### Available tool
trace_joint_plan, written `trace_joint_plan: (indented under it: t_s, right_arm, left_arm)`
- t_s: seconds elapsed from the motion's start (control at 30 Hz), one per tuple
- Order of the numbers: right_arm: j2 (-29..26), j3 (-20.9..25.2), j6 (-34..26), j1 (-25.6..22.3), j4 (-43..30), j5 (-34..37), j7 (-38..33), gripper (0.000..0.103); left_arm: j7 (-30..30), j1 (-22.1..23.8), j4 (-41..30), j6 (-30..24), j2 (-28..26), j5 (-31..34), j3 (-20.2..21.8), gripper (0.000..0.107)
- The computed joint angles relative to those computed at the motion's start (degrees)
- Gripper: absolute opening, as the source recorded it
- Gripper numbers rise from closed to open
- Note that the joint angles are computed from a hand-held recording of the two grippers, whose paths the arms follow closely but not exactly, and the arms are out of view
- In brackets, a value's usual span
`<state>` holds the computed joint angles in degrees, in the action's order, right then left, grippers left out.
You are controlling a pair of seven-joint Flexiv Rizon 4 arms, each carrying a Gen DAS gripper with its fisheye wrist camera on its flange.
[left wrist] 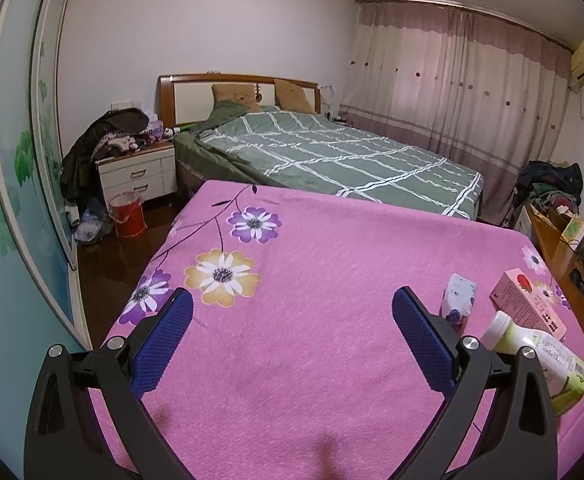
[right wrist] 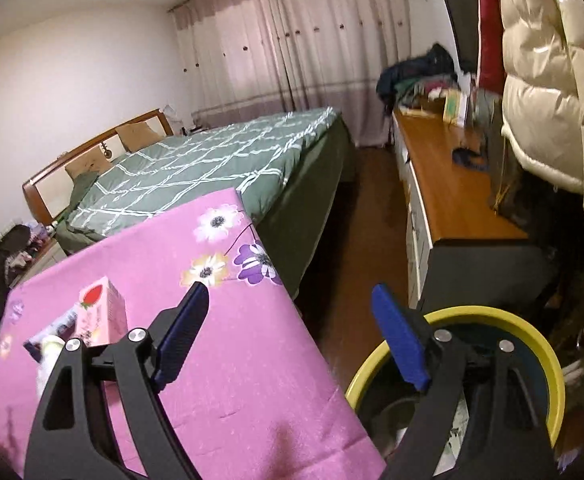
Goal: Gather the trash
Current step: 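Carry the paper cup with the right gripper to the bin and release, then reach the left gripper to the white milk bottle and grasp it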
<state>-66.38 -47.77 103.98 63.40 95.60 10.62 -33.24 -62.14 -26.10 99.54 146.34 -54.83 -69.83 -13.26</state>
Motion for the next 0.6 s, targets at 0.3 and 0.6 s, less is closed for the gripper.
trace_joint_plan:
  t_s: [0.3, 0.6]
  right_arm:
    - [1.37, 2.5, -0.31, -1.85, 0.29, 0.19, 1.06, 0.08]
    - [2.24, 4.37, 0.6, -3.12, 0.35, -0.51, 0.76, 0.08]
  left_arm:
    - [3.69, -3.57, -1.82, 3.13, -0.01, 2.31, -0.25, 0.098]
    - [21.53, -11.91, -22.69, 0.67, -7.32, -7.33, -8.89, 0.098]
